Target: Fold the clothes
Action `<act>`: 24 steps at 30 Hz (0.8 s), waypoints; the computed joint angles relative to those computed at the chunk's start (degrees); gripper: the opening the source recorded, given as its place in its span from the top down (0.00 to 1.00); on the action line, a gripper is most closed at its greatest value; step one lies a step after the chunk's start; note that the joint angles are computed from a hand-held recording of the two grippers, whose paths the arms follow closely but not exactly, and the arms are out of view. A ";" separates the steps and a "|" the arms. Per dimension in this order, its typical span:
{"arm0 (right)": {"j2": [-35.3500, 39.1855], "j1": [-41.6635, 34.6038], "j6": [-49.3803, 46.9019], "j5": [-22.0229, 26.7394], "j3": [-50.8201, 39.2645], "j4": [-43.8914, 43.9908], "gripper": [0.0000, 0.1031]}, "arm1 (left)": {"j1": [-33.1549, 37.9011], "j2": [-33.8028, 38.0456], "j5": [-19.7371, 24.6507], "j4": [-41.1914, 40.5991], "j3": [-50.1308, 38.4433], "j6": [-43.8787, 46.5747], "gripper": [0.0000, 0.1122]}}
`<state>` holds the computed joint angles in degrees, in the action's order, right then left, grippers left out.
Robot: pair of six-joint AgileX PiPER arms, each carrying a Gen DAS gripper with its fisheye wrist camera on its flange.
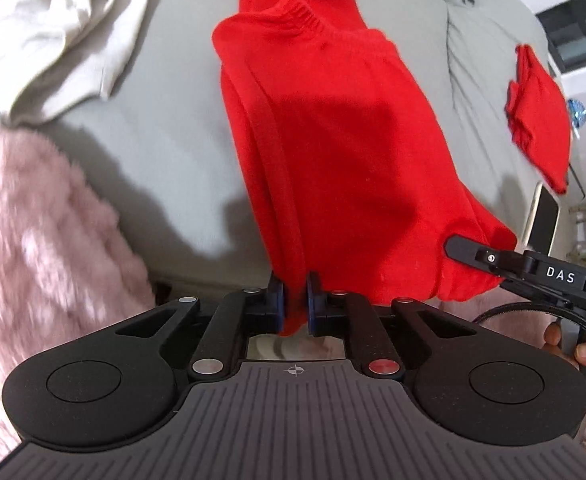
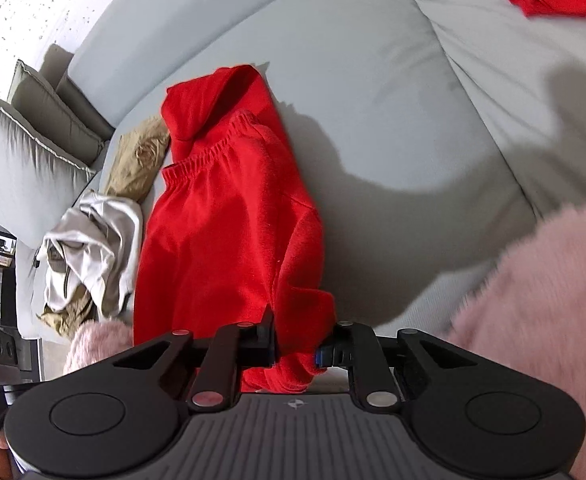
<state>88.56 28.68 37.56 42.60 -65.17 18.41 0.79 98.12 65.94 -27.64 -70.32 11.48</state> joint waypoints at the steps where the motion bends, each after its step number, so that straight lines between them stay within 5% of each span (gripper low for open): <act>1: 0.54 -0.09 -0.02 -1.46 1.79 1.13 0.80 | -0.52 1.24 -0.99 0.58 0.36 -0.64 0.90; 3: 1.30 -0.54 0.46 -2.67 3.27 2.81 0.66 | -1.57 3.69 -2.59 2.25 0.35 -2.85 0.80; 6: 0.44 -0.38 1.18 -1.52 2.74 1.61 0.60 | -2.35 3.85 -2.24 4.51 -0.59 -4.49 0.69; 7: -0.07 -0.26 1.20 -0.86 2.32 0.97 0.52 | -2.14 2.99 -1.82 4.73 -0.65 -4.07 0.69; 14: -4.27 2.02 4.26 6.32 -3.87 -11.89 0.36 | 2.67 -2.55 1.42 1.70 -1.69 1.23 0.66; 18: -2.50 3.15 3.72 7.58 -8.94 -17.80 0.31 | 4.75 -2.76 -1.72 -2.94 -3.33 6.15 0.67; 20: 1.20 3.33 0.31 5.91 -13.08 -18.35 0.33 | 4.76 -1.06 -3.77 -4.64 -4.83 8.44 0.67; 22: 5.69 3.76 -3.33 3.32 -17.04 -18.71 0.64 | 4.00 3.81 -6.26 -7.64 -8.50 11.41 0.69; 24: 10.06 3.92 -6.73 3.01 -21.82 -18.81 0.82 | 3.36 7.25 -6.96 -8.97 -11.23 12.39 0.73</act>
